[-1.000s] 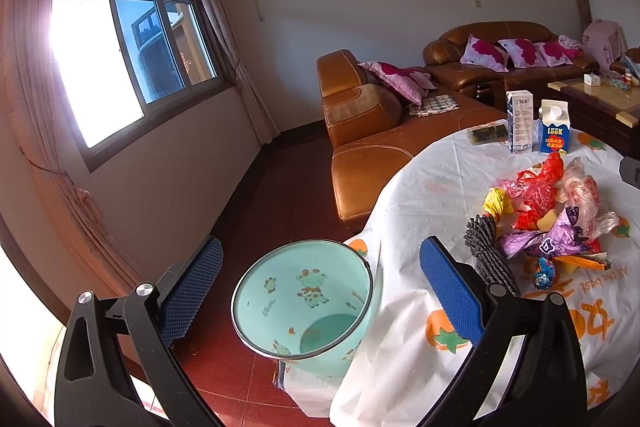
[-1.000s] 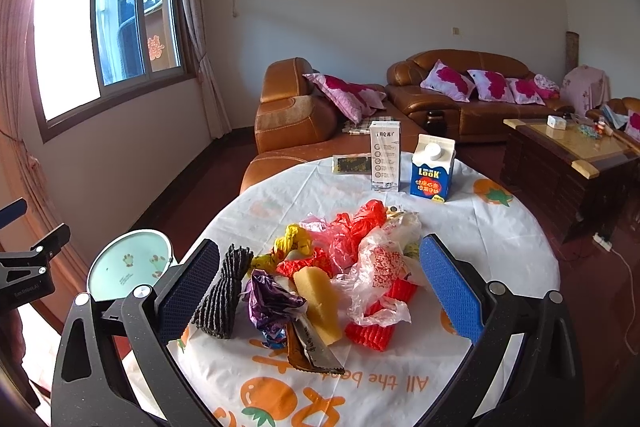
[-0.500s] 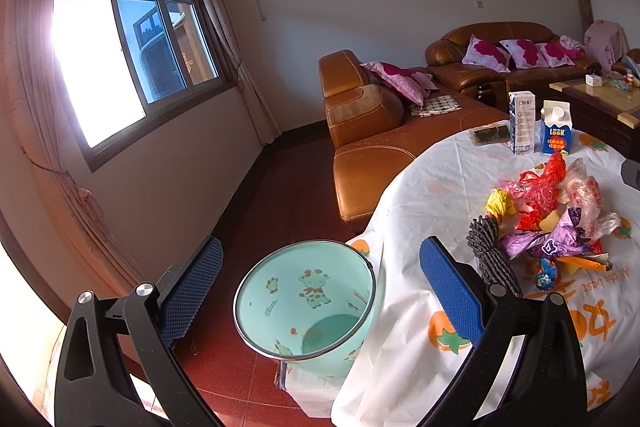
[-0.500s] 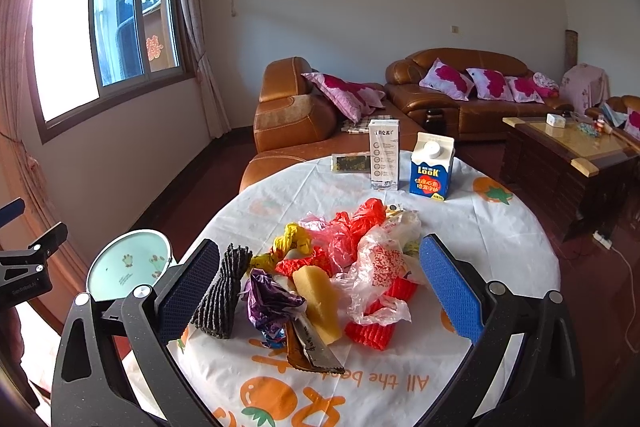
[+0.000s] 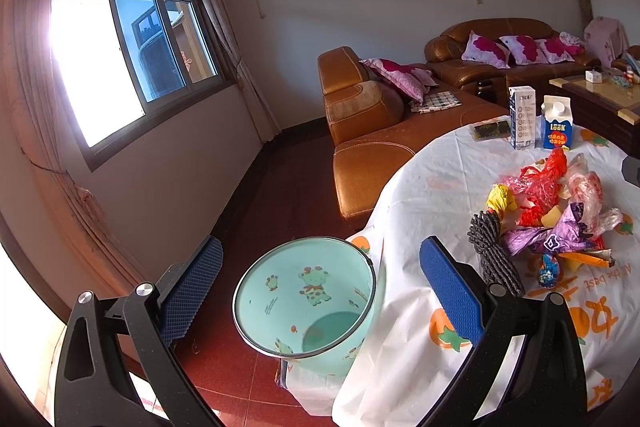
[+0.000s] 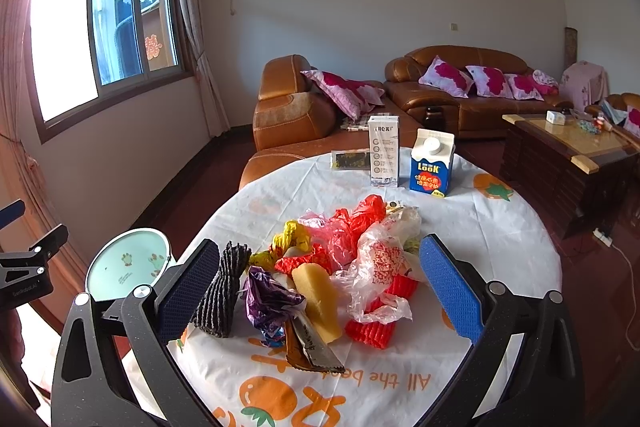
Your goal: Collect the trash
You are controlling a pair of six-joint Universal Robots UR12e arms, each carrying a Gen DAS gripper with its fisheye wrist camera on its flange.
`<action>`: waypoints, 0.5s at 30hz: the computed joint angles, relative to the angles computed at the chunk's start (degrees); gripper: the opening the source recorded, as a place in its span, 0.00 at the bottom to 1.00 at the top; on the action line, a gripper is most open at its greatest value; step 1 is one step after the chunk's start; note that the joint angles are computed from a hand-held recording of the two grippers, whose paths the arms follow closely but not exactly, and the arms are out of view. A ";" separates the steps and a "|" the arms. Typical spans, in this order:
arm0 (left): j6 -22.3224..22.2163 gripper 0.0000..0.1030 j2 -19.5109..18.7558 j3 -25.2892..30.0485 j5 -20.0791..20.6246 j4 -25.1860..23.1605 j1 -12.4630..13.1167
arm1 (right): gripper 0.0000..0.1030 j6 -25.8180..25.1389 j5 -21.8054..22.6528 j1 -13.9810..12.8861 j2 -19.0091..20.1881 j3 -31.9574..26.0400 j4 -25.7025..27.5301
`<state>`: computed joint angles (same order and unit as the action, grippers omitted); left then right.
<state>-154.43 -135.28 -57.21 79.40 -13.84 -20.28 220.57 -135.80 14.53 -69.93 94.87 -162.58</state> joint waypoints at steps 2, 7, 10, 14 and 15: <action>0.03 0.94 0.00 0.00 0.06 0.00 -0.01 | 0.96 -0.02 0.06 -0.01 0.00 0.07 -0.13; 0.08 0.94 -0.03 0.04 0.12 -0.07 -0.06 | 0.96 0.02 0.07 -0.02 -0.04 0.00 0.04; 0.11 0.94 -0.04 0.05 0.14 -0.09 -0.06 | 0.96 0.02 0.14 -0.03 -0.05 0.05 0.02; 0.21 0.94 -0.15 -0.04 0.31 -0.11 -0.11 | 0.96 0.31 0.10 -0.04 -0.04 0.12 0.23; 0.25 0.94 -0.19 0.01 0.32 -0.17 -0.11 | 0.96 0.49 0.05 -0.04 -0.02 0.15 0.34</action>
<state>-154.18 -135.48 -57.20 79.72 -14.01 -20.39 221.07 -135.75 14.49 -69.95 95.02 -162.24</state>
